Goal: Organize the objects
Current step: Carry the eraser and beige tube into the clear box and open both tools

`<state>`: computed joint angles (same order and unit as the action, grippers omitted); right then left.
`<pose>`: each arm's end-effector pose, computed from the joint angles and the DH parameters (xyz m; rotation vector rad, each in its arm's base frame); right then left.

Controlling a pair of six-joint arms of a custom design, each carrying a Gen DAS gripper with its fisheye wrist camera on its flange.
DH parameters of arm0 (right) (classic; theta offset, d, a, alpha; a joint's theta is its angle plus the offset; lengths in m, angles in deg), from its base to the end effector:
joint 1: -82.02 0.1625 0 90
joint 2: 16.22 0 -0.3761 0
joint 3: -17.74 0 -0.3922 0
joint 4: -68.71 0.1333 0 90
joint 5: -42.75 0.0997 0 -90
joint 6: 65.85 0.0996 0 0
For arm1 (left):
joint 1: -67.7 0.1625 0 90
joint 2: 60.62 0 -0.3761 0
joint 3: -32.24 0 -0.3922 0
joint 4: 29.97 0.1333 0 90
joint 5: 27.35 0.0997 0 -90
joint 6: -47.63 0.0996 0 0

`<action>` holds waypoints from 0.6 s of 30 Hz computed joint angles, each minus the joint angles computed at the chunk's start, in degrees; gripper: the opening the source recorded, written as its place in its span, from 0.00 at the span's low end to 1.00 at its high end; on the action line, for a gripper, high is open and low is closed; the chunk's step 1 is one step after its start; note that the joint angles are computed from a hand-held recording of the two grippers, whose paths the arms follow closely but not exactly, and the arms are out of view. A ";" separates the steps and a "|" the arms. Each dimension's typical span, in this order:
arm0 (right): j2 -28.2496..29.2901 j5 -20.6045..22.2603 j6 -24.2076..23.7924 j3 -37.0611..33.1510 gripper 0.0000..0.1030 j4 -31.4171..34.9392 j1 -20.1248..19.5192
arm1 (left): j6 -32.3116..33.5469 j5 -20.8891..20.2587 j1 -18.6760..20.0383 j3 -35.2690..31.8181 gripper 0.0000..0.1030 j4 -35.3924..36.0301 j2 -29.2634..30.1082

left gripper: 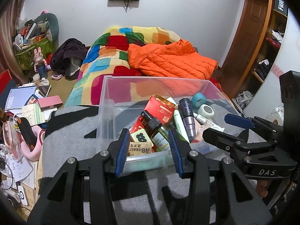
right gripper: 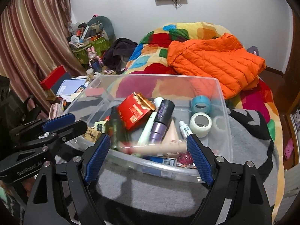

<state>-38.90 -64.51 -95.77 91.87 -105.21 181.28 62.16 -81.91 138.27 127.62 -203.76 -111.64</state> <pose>0.2193 -0.7004 -0.0259 0.7829 -2.5512 0.6912 -0.0346 -0.6723 0.1813 0.4405 2.3890 -0.8970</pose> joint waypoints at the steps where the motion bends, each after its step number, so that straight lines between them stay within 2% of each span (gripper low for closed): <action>1: -0.24 -0.01 -0.28 0.42 0.79 -0.57 0.09 | 0.05 0.00 -0.10 0.13 0.40 -0.09 -0.13; 9: -3.42 0.71 -2.33 5.06 0.79 -4.42 0.93 | 1.85 0.30 -1.82 3.73 0.43 -3.33 -2.69; 18: -8.05 1.50 -5.31 12.66 0.80 -11.27 1.57 | 3.70 -0.46 -3.56 10.11 0.64 -8.79 -6.06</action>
<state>-46.95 -63.01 -101.08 104.53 -116.48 182.85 65.86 -82.37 134.71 137.73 -212.55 -117.70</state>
